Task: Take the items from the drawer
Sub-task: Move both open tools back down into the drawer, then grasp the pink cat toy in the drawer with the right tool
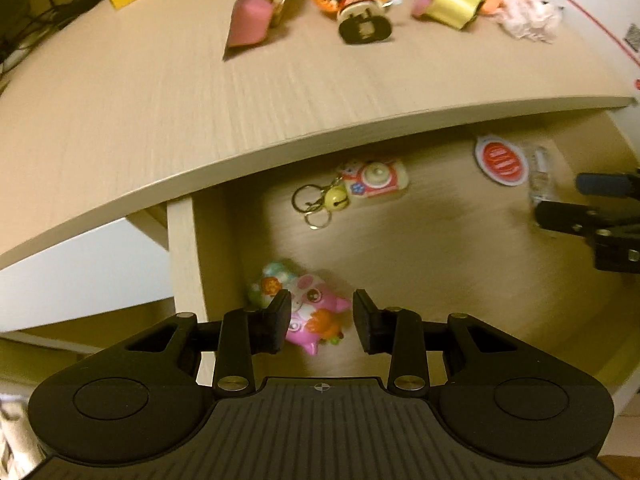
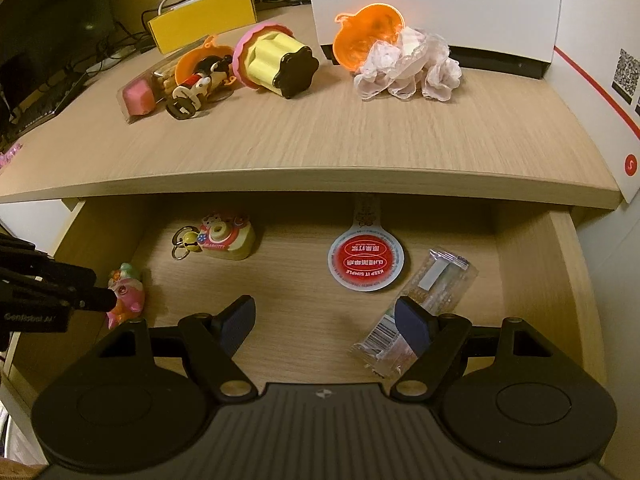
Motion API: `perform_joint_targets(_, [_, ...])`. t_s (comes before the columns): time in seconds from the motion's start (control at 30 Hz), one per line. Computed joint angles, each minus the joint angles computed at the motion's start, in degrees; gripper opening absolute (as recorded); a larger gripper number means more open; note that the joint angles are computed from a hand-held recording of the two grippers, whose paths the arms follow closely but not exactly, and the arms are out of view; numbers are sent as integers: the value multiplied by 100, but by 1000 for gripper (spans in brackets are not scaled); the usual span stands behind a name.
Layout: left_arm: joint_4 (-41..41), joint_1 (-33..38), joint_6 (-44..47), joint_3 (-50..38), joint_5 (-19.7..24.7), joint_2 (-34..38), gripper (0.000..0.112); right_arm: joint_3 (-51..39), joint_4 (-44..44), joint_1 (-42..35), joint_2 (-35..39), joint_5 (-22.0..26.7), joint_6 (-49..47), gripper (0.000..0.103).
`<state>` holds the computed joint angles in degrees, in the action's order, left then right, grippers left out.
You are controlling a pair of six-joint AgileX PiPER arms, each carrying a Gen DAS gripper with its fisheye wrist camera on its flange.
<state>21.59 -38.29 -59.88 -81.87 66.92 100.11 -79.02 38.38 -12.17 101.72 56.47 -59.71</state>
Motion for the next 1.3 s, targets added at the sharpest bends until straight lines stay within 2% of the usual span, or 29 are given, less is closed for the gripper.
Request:
perform_joint_targets(0.2, [108,64,347,-388,68,445,37,72,35,-12,-49,-46,-7,77])
perform_joint_targets(0.37, [-35,121,117,226,-760,-269,38,61,18,-32,-57,23,-6,77])
perform_joint_targets(0.47, [97,96,-127,461,-693,-615,38,149,-274,173,-183,-96,-138,77])
perform_joint_targets(0.57, [263,145,-501,729,-647,-976,38,158,-434,524,-300,15,-552,77])
perform_joint_targets(0.7, [469,284,-677,905,-342,-1332,38,-346,-495,1202,-103,729,-890,78])
perform_joint_targets(0.77, [516,386,-700,1005,-233,-1480,37,-488,-509,1594,15,919,-1183,78])
perform_joint_targets(0.97, [536,592,-714,1266,-304,-1767,37,-738,-914,2688,552,953,-1377,77])
perform_joint_targets(1.07, [574,629,-744,1362,-406,-1844,37,-788,-1156,3002,726,720,-1199,77])
perform_joint_targets(1.1, [570,658,-711,1353,-420,-1857,37,-809,-1195,3064,769,655,-1128,75])
perform_joint_targets(1.2, [568,657,-705,1357,-483,-1858,37,-1035,-1134,3082,935,847,-901,49])
perform_joint_targets(1.3, [528,599,-642,1222,-501,-1728,37,-944,-1173,3007,806,670,-628,48])
